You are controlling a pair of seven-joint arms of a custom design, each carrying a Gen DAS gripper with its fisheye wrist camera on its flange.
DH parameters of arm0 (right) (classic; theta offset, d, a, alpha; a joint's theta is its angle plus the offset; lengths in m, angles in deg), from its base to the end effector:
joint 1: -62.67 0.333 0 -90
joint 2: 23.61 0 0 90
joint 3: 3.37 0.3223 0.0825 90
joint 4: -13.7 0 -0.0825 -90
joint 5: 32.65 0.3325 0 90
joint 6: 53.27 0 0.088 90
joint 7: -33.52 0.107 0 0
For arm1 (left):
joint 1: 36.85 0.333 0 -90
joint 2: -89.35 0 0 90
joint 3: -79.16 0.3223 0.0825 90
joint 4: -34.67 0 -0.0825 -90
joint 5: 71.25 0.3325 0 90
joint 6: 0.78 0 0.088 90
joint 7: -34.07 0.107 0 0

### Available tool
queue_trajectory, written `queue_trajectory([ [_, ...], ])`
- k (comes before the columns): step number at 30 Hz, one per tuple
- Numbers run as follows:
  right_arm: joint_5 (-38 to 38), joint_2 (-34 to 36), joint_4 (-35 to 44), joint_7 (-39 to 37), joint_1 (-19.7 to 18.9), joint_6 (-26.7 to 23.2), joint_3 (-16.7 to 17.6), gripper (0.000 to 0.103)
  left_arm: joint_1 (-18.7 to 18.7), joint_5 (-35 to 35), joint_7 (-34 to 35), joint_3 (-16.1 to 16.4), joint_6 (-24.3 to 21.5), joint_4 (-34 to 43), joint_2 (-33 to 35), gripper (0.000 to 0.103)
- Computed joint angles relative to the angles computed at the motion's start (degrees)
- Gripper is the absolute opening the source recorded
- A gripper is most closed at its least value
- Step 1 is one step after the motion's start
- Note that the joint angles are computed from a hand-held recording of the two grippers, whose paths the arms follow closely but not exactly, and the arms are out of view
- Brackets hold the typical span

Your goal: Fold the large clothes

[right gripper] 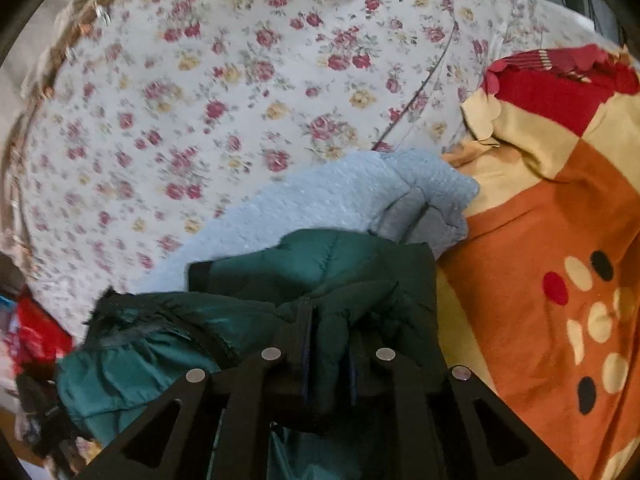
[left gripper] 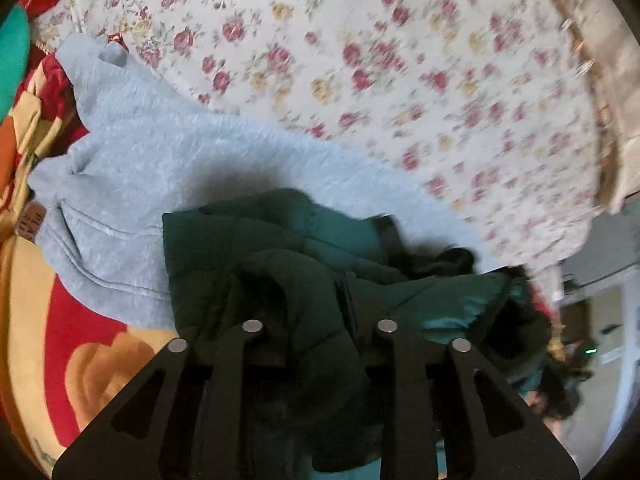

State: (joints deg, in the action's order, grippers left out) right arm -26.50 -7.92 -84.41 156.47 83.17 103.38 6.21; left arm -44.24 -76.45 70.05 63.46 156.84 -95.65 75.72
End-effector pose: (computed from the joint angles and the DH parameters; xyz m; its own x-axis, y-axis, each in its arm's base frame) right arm 0.5630 0.3058 0.5454 0.0014 -0.8741 -0.4858 -0.8309 0.2693 -0.4869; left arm 0.4358 -0.1939 0.5624 0.3765 -0.7560 0.5354 -0.7019 -0.6100 -0.3677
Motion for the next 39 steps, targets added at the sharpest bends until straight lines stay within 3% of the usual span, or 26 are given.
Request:
queue_trajectory([
  [2, 6.76, -1.98, -3.46, -4.85, -2.71, 5.00, 3.14, 0.034, -1.63, -3.87, 1.88, 1.18, 4.30, -3.09, -2.51, 0.033],
  [3, 9.53, -3.09, -5.04, -7.21, -3.52, 7.46, 4.21, 0.048, -1.50, -4.42, 1.66, 0.86, 5.44, -4.15, -3.61, 0.039],
  [4, 8.43, -3.93, -5.71, -6.31, -2.57, 8.50, 3.27, 0.070, -0.93, -4.45, 0.65, 0.04, 6.36, -5.48, -5.07, 0.045],
  [6, 2.37, -5.73, -6.84, -2.96, -0.09, 10.24, 0.36, 0.100, 0.92, -3.55, -1.79, -1.82, 5.80, -6.17, -6.73, 0.048],
  [8, -5.41, -7.39, -7.19, 1.28, 2.19, 10.07, -2.24, 0.100, 1.23, -3.72, -2.63, -2.14, 6.43, -6.84, -8.34, 0.049],
  [12, -10.46, -9.81, -5.81, -2.52, 2.95, 6.57, -1.11, 0.100, 1.77, -5.06, -2.64, -2.26, 7.88, -8.03, -12.64, 0.052],
  [14, -13.85, -10.41, -4.88, -2.69, 4.11, 3.88, -0.96, 0.098, 5.08, -2.33, -4.20, -5.01, 5.22, -6.87, -14.34, 0.056],
  [16, -13.72, -10.72, -4.99, -5.92, 4.89, 2.67, 0.09, 0.084, 8.13, 2.19, -5.80, -8.37, 0.04, -3.92, -14.80, 0.057],
  [17, -13.37, -10.33, -4.44, -7.21, 5.34, 1.79, 0.51, 0.079, 8.87, 4.85, -5.79, -9.94, -2.64, -1.71, -13.90, 0.057],
  [19, -11.82, -8.80, -2.90, -9.82, 6.02, 0.22, 1.23, 0.059, 9.27, 10.30, -5.57, -12.76, -6.28, 2.48, -10.98, 0.057],
  [23, -16.46, -3.83, 1.86, -6.73, 8.32, -2.59, 0.18, 0.055, 10.70, 23.03, -8.44, -19.47, -13.20, 13.20, -0.11, 0.057],
  [26, -18.10, 1.34, 7.34, -6.45, 9.46, -5.92, -0.41, 0.055, 10.34, 33.92, -12.28, -22.83, -23.34, 23.17, 10.99, 0.057],
  [27, -18.16, 2.93, 8.94, -6.79, 9.67, -6.83, -0.44, 0.055, 9.48, 37.72, -14.60, -23.03, -27.79, 26.17, 14.66, 0.057],
  [29, -16.96, 6.29, 12.17, -8.71, 9.64, -8.70, 0.16, 0.055, 8.46, 37.28, -15.52, -21.31, -29.81, 26.88, 17.07, 0.057],
  [33, -14.51, 10.72, 16.16, -11.82, 9.79, -8.87, 1.01, 0.055, 8.49, 29.85, -15.02, -16.87, -23.08, 18.69, 14.00, 0.057],
  [37, -11.19, 14.90, 20.42, -13.44, 10.18, -7.89, 1.93, 0.055, 5.78, 33.44, -18.07, -14.26, -20.94, 13.01, 10.98, 0.057],
  [39, -12.24, 15.82, 21.03, -12.79, 11.61, -7.12, 0.69, 0.055, 4.28, 36.58, -20.03, -13.38, -20.99, 12.26, 11.10, 0.057],
])
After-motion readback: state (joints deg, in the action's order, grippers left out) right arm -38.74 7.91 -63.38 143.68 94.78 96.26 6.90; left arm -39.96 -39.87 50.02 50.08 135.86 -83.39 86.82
